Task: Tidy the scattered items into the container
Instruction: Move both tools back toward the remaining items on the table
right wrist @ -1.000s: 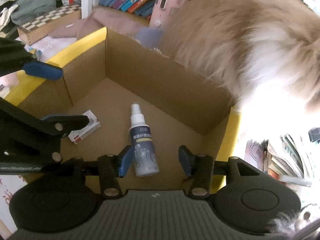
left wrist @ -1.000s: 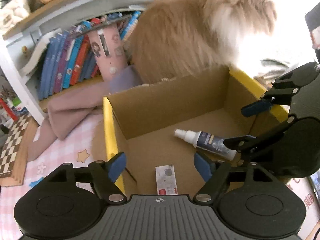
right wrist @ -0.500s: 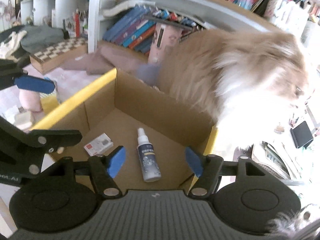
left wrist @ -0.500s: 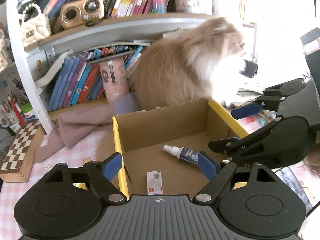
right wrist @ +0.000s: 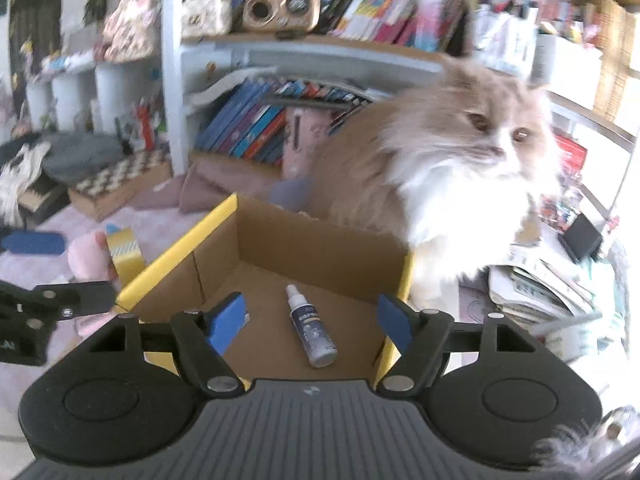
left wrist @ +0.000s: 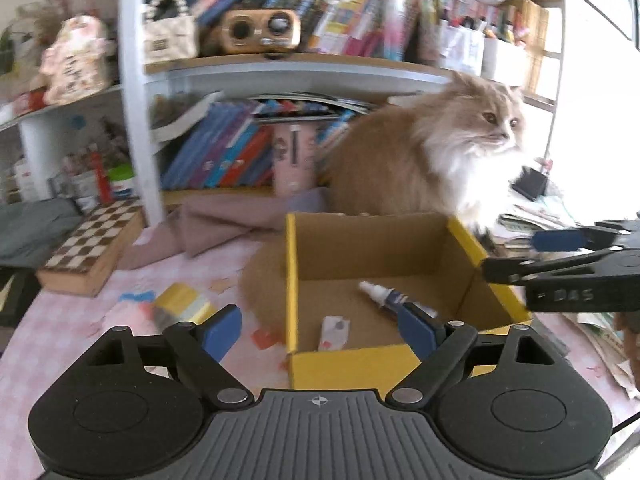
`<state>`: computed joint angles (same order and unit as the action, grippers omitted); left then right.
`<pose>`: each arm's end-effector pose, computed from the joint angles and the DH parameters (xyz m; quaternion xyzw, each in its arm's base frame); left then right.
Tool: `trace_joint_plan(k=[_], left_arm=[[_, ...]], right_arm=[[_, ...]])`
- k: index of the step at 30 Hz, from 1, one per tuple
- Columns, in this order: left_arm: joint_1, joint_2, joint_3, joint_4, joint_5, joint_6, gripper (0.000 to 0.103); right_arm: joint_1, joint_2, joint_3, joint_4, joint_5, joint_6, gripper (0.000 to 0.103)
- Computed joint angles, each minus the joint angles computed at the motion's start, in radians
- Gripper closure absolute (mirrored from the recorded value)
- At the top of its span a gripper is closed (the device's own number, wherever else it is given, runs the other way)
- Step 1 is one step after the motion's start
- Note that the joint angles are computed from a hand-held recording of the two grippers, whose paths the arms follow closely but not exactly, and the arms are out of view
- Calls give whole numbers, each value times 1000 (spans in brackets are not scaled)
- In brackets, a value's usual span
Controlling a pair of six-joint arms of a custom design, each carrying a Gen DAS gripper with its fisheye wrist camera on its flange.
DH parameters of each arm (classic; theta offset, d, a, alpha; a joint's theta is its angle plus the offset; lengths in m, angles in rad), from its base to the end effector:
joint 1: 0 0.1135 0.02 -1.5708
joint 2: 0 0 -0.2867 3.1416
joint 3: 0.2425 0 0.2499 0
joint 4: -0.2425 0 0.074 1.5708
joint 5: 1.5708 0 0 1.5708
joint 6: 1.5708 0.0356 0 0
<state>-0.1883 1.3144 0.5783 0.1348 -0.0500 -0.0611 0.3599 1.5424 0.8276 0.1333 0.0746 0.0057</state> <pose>0.2535 -0.0465 0.2104 0.0446 0.8835 -0.0360 0.4650 0.3060 0.1123 0.2262 -0.1375 0.8689 0.0540 0.4725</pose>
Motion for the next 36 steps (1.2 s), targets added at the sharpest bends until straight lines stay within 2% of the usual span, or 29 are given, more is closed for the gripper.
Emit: trace_joint_plan(k=[7, 11, 13, 18, 22, 26, 28, 36], left_arm=[[-15, -116, -135, 23, -95, -14, 15], [-15, -144, -193, 62, -134, 2, 15], [1, -145, -205, 69, -123, 3, 15], [74, -146, -247, 77, -62, 15, 14], [168, -115, -259, 53, 27, 57, 14], [306, -117, -262, 35, 143, 155, 13], [385, -109, -257, 22, 206, 201, 10], [669, -1, -185, -43, 408, 412, 9]], right_arm=[[60, -82, -196, 164, 129, 60, 25], [108, -107, -273, 207, 199, 129, 22], [136, -112, -301, 216, 235, 159, 20], [227, -101, -319, 191, 341, 246, 17], [318, -66, -306, 187, 407, 264, 10], [408, -10, -237, 124, 458, 313, 4], [450, 17, -195, 83, 474, 342, 2], [589, 164, -3, -75, 513, 473, 1]])
